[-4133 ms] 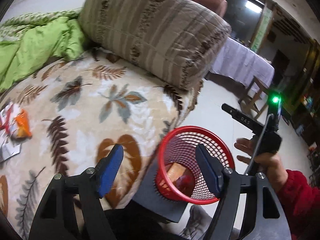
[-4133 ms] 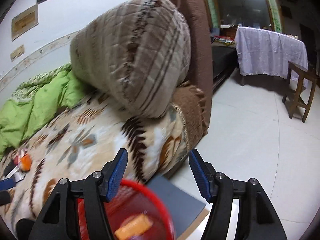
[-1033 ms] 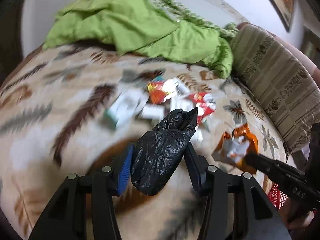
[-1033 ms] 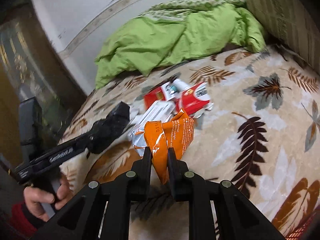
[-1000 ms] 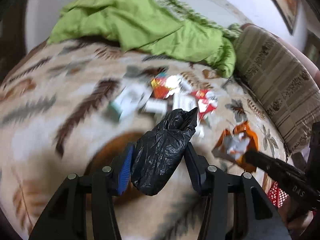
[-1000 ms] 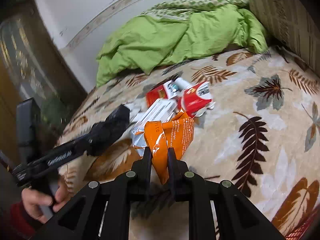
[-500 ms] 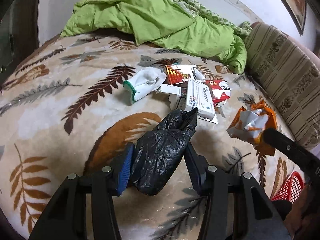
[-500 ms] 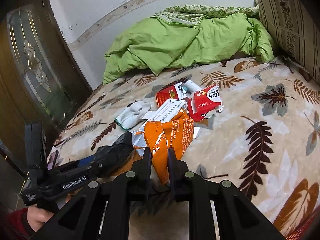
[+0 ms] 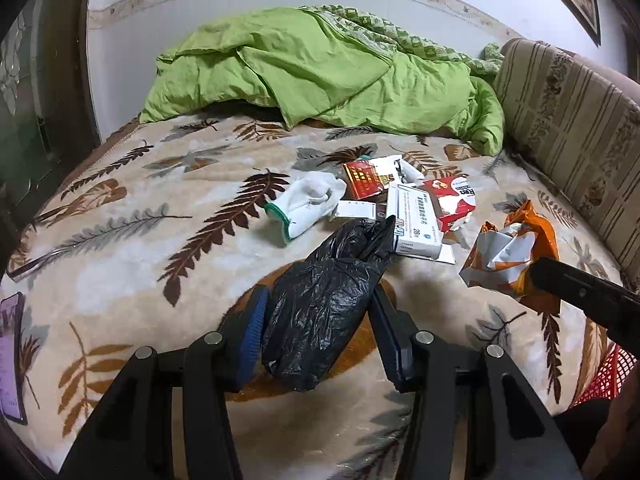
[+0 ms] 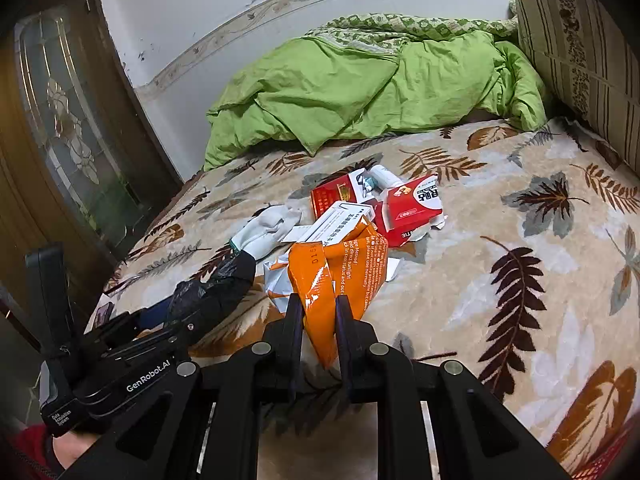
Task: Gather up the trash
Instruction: 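Lift both held bags off the bed and carry them toward the red basket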
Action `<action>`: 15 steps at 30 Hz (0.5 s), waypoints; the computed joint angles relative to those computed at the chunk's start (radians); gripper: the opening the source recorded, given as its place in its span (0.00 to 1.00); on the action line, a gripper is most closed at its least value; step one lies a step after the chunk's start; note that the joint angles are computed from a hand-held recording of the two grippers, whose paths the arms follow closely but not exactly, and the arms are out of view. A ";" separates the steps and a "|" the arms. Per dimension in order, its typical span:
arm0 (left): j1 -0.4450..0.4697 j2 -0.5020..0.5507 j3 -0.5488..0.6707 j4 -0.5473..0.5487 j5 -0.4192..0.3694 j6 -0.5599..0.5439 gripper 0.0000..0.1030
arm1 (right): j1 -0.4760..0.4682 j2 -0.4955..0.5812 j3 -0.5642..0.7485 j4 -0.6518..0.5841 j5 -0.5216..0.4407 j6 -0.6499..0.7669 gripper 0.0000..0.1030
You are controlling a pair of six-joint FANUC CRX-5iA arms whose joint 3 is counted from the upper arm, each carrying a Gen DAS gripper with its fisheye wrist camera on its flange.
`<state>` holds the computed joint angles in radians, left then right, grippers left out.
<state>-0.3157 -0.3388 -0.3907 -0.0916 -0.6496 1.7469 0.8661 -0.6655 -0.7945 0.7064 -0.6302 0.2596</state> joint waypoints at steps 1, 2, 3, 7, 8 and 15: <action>-0.001 0.000 0.003 -0.008 -0.001 0.007 0.48 | 0.001 0.004 0.001 0.001 0.001 -0.001 0.16; -0.002 0.001 0.006 -0.016 -0.003 0.012 0.48 | 0.003 0.007 0.003 0.002 -0.001 -0.001 0.16; -0.003 0.001 0.007 -0.019 -0.004 0.015 0.48 | 0.009 0.011 0.004 0.011 -0.006 -0.010 0.16; 0.006 0.004 0.006 -0.006 -0.009 0.010 0.48 | 0.014 0.018 0.006 0.018 -0.008 -0.015 0.16; 0.008 0.005 0.006 -0.004 -0.010 0.008 0.48 | 0.014 0.018 0.006 0.019 -0.007 -0.016 0.16; 0.008 0.006 0.008 -0.005 -0.013 0.009 0.48 | 0.013 0.021 0.007 0.017 -0.003 -0.014 0.16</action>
